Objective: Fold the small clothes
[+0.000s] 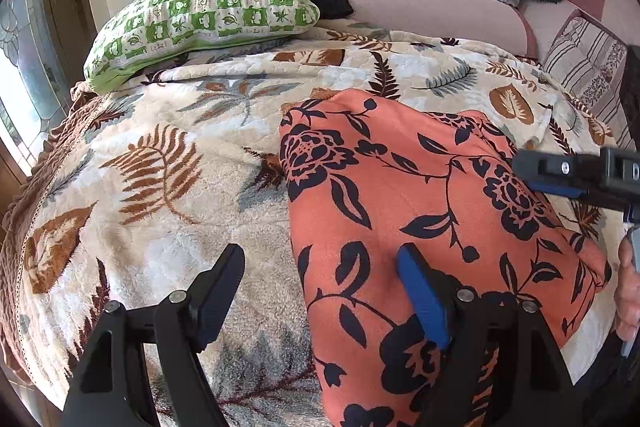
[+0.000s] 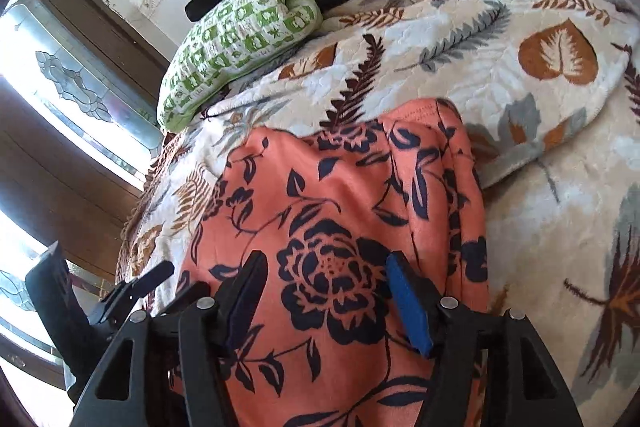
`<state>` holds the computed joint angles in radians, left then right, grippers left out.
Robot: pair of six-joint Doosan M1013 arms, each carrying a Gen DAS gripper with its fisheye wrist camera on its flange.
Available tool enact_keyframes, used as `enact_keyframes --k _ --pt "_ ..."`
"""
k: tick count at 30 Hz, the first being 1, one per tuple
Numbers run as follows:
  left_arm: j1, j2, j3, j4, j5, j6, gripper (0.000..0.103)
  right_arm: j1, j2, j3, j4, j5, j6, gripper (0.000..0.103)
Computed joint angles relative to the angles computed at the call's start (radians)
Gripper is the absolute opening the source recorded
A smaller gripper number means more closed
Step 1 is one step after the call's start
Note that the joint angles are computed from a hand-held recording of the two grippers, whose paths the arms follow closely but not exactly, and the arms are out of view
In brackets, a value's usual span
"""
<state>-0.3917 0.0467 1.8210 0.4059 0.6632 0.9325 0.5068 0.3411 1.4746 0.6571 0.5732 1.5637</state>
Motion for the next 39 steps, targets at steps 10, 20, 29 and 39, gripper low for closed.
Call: enact_keyframes --k 10,20,29,39 --pt "0.006 0.004 -0.005 -0.049 -0.009 0.061 0.079 -0.037 0.148 -0.219 0.023 0.229 0.222 0.078" --pt "0.022 0.0 -0.003 -0.119 -0.022 0.119 0.079 0.002 0.202 -0.351 0.021 0.236 0.103 0.072" --pt "0.036 0.0 0.005 -0.159 -0.035 0.15 0.086 0.033 0.314 -0.479 0.001 0.383 0.15 0.037" --pt "0.024 -0.007 0.022 -0.102 -0.053 0.097 0.087 0.014 0.06 -0.172 -0.13 0.217 0.103 0.04"
